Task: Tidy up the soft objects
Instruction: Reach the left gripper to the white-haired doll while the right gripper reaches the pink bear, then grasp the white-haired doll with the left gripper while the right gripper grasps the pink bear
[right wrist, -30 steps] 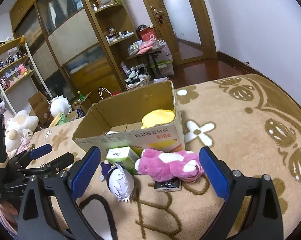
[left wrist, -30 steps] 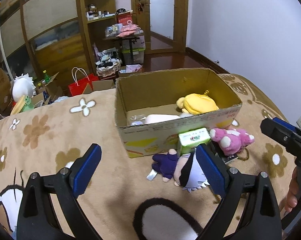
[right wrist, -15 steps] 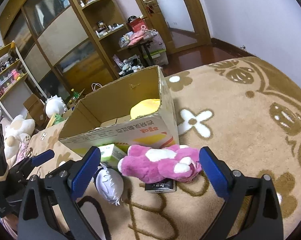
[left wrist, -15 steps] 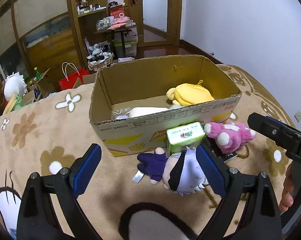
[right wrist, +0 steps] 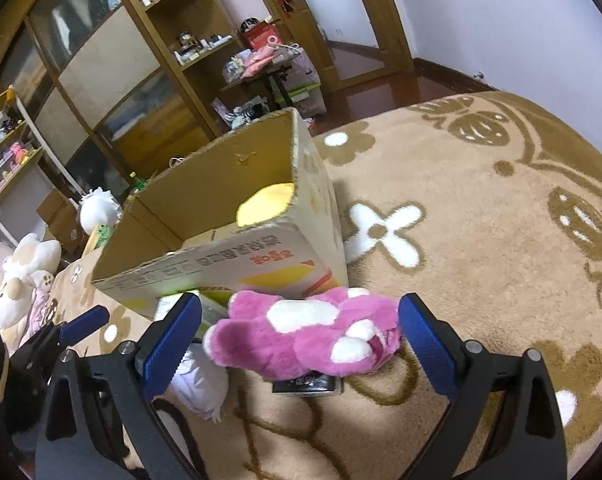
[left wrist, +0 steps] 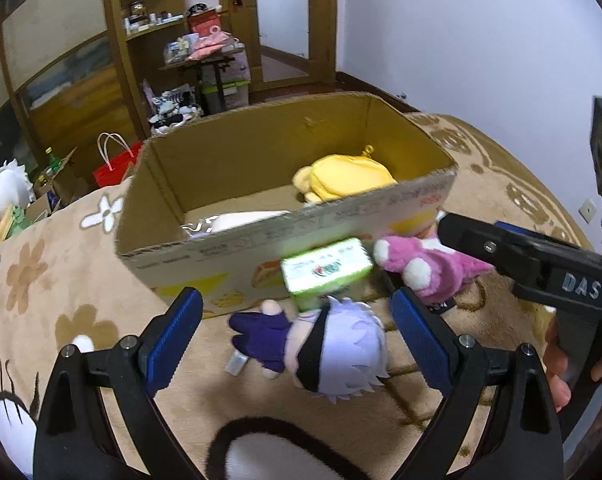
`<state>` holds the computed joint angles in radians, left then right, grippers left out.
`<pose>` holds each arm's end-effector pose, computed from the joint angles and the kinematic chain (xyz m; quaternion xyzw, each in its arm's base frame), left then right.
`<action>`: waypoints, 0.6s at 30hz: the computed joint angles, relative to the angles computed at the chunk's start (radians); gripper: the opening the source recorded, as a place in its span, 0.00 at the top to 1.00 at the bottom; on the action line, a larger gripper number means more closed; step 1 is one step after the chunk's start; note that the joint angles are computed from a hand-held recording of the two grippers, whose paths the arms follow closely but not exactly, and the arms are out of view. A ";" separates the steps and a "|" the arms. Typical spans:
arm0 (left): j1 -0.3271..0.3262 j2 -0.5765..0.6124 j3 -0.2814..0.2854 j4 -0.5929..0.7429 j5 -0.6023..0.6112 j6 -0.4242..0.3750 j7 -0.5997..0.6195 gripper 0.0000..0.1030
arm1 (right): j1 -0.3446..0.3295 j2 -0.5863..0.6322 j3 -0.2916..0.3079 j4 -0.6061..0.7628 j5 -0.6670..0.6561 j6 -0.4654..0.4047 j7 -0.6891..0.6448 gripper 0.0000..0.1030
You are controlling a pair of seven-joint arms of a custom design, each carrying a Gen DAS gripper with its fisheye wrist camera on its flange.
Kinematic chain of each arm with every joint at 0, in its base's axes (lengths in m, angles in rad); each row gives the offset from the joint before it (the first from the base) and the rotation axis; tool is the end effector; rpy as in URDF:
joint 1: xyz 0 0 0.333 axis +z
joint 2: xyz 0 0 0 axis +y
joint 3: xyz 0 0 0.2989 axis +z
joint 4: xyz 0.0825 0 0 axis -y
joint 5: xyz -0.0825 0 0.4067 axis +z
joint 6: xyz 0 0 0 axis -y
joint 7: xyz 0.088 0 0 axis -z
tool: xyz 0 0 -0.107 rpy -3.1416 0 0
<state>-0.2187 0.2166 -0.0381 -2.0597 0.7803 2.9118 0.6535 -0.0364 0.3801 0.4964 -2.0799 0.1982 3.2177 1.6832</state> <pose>0.5993 -0.2012 0.3593 -0.6479 0.6769 -0.2462 0.2479 0.5933 0.2530 0.3217 -0.6622 0.6373 -0.0877 0.3842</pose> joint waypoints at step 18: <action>-0.022 0.127 -0.034 0.122 -0.223 -0.183 0.228 0.08 | 0.075 0.109 -0.092 0.126 0.113 -0.134 -0.012 0.00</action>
<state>-0.2407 0.3440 -0.0718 -1.9378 0.5571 2.7290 0.8810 0.0388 0.4891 0.4046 -1.9542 0.3112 3.0833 1.6710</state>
